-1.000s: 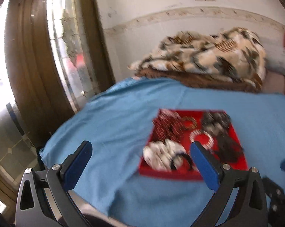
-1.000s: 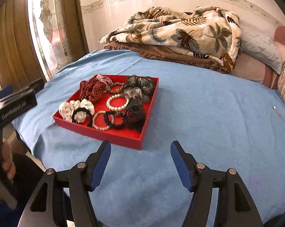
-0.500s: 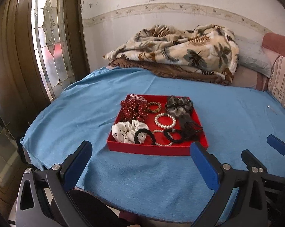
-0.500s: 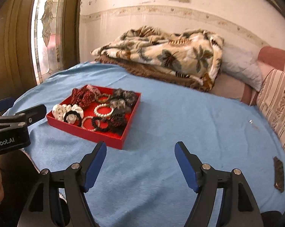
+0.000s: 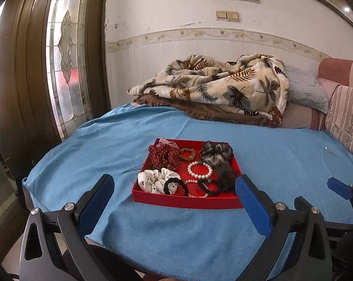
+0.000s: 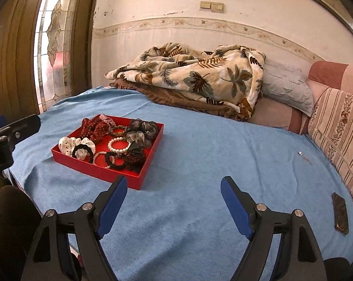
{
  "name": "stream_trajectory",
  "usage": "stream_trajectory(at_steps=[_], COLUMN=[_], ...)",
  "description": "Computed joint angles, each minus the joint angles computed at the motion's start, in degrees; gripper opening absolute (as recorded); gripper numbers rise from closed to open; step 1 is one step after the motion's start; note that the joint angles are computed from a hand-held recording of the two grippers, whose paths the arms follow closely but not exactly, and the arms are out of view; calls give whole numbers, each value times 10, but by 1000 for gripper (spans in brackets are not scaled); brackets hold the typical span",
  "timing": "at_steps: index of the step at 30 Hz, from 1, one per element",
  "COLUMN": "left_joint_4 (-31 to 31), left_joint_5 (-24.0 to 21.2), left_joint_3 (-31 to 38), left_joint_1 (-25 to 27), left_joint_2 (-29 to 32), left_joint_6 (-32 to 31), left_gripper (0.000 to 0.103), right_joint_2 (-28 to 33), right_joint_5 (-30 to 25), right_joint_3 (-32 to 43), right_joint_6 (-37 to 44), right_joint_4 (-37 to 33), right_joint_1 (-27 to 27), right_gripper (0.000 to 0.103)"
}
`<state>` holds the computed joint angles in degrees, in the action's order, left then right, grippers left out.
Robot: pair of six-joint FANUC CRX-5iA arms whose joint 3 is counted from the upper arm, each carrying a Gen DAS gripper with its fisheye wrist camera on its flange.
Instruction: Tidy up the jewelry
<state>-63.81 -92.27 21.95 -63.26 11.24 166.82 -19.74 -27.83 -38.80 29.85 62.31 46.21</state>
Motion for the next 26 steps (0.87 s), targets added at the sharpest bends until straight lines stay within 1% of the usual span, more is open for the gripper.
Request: stream_trajectory(at_steps=[4,13,17,22,26], left_joint_4=[8,40,58,67,73], left_joint_5=[0,9,15,-11,-18], left_joint_3=[2,0,-9,-5,-2], left_joint_1=[5,23,35,45,50], left_joint_2=[3,5,-1,6,8], left_joint_6=[-3,-5,5,9,5], left_gripper=[103,103,103,103,103], right_joint_2=[0,8,15,23,26], right_joint_5=[4,-2,-11,-19,-20], right_joint_3=[-4,4,13,26,28], right_joint_6=[-1,24,47,77,90], right_joint_4=[11,-21,-51,-88,-102], right_joint_1=[-1,4,10,17,18], right_gripper=[88,89,89,90,90])
